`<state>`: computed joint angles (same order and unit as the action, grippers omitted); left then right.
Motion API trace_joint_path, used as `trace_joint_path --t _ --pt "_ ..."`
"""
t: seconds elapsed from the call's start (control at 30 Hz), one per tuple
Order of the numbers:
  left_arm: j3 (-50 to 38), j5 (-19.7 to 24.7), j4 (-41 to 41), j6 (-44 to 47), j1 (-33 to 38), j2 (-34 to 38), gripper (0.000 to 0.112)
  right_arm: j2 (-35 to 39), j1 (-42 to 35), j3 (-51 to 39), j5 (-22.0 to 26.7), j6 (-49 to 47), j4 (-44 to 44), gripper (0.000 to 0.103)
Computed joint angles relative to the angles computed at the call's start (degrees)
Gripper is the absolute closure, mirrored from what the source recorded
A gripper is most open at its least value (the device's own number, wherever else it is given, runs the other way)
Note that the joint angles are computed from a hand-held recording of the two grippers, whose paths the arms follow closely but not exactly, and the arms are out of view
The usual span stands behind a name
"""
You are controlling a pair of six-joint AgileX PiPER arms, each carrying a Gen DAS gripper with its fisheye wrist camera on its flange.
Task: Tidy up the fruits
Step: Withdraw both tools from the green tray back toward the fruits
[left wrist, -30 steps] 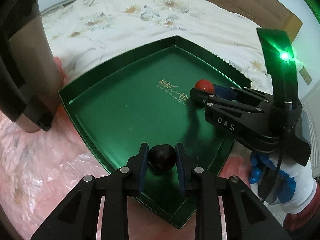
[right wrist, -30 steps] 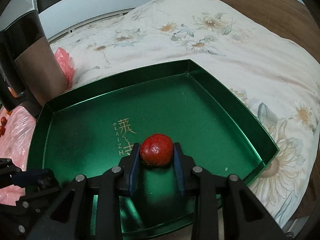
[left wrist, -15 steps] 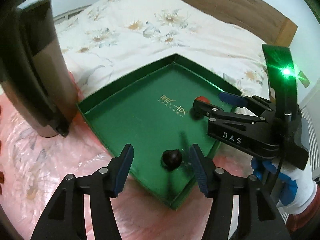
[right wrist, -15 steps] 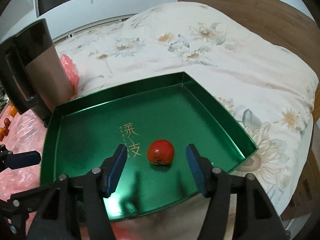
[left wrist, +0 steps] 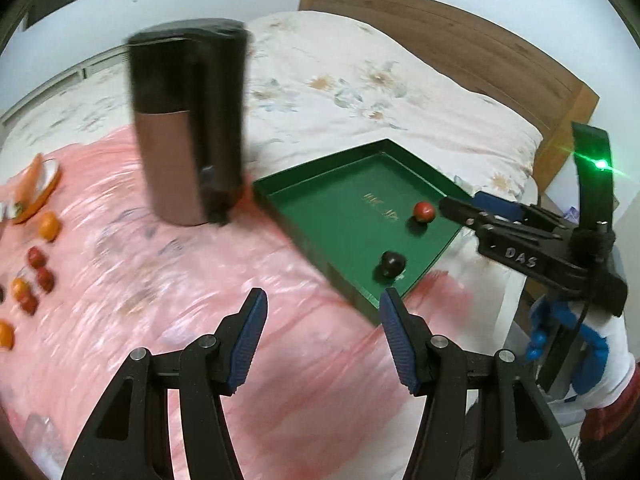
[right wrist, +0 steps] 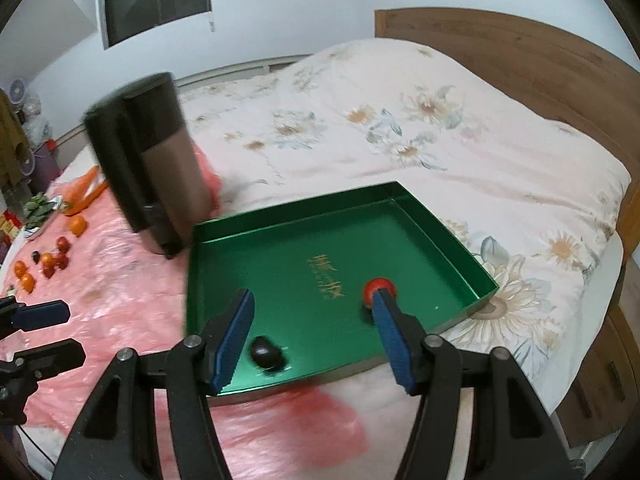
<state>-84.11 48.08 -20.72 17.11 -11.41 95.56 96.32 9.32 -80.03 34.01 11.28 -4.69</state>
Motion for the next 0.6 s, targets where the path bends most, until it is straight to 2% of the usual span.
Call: trace_joint_path --t 0.23,0.6 --pt "9.4 -1.2 2.5 -0.9 4.3 -10.4 0.057 -5.6 5.5 3.0 0.5 2.5 -1.2 0.013" --pt "19.6 0.4 2.8 2.7 14.7 -24.0 0.054 -11.0 18.0 4.2 2.7 9.9 -6.7 0.013"
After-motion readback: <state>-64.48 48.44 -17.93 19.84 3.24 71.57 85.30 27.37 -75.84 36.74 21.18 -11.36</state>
